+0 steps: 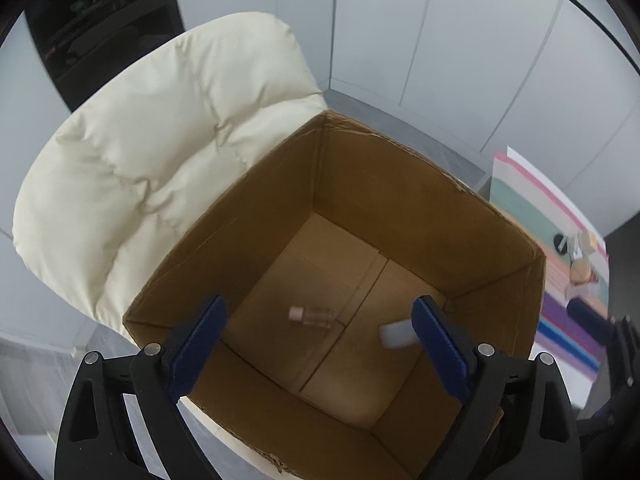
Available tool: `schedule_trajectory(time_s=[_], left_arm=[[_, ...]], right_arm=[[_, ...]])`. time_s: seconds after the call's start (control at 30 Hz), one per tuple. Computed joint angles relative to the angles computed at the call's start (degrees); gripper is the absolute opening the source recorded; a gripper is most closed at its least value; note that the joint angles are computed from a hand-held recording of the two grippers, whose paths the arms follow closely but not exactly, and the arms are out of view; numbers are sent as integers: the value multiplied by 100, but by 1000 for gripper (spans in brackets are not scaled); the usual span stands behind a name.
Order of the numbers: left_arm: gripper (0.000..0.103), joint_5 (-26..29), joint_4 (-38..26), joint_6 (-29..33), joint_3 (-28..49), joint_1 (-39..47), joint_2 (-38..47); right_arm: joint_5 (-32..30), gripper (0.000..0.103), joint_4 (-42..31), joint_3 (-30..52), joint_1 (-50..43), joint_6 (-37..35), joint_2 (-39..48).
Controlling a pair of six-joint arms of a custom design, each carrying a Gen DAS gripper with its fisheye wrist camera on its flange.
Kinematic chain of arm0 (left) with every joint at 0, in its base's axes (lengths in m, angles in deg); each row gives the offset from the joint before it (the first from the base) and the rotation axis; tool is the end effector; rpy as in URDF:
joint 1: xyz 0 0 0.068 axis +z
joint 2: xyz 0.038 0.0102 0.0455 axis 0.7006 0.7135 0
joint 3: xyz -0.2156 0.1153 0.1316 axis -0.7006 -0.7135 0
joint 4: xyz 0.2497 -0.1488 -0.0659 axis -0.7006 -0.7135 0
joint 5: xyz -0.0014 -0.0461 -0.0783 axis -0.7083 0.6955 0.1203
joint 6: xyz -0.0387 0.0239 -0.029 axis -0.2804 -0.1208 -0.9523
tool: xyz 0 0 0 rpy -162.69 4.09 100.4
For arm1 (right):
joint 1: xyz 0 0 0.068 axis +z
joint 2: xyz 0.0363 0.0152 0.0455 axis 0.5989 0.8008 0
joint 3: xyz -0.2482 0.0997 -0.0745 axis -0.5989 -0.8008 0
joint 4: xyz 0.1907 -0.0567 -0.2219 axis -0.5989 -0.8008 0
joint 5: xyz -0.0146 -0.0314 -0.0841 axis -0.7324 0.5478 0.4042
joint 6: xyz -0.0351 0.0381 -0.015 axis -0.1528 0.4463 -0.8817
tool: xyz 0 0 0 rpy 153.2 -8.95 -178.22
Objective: Organize objects
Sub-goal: 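Lower both held items into the cardboard box and open both tools, then withdraw both open tools from the box back toward the table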
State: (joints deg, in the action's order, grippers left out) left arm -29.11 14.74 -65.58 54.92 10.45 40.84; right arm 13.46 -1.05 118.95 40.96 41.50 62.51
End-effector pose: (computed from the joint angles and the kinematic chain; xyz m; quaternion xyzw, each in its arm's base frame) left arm 0.2190 -0.1384 0.2704 0.0232 0.9757 -0.0059 0.2177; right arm 0.1794 0.0143 0.2479 -0.0246 0.9619 0.0306 0.2706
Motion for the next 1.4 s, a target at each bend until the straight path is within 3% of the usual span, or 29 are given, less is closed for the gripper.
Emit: schedule_trajectory(time_s=[0.43, 0.77, 0.97, 1.27, 1.4], left_arm=[[95, -42, -45, 12, -7, -123, -83], [95, -261, -271, -100, -60, -303, -427], [95, -217, -586, -516, -160, -695, -987], [95, -956, -1204, -1370, -201, -1815, -1696], [95, -1143, -1495, -1754, -236, -2324, -1967]], right_arm=[[-65, 103, 115, -118, -84, 84, 28], [-170, 103, -304, -4, -385, -14, -306], [-254, 103, -976, 126, -607, -106, -839], [-420, 103, -1755, 106, -1087, -483, -1668], [-899, 103, -2207, 110, -1759, -983, -1974]])
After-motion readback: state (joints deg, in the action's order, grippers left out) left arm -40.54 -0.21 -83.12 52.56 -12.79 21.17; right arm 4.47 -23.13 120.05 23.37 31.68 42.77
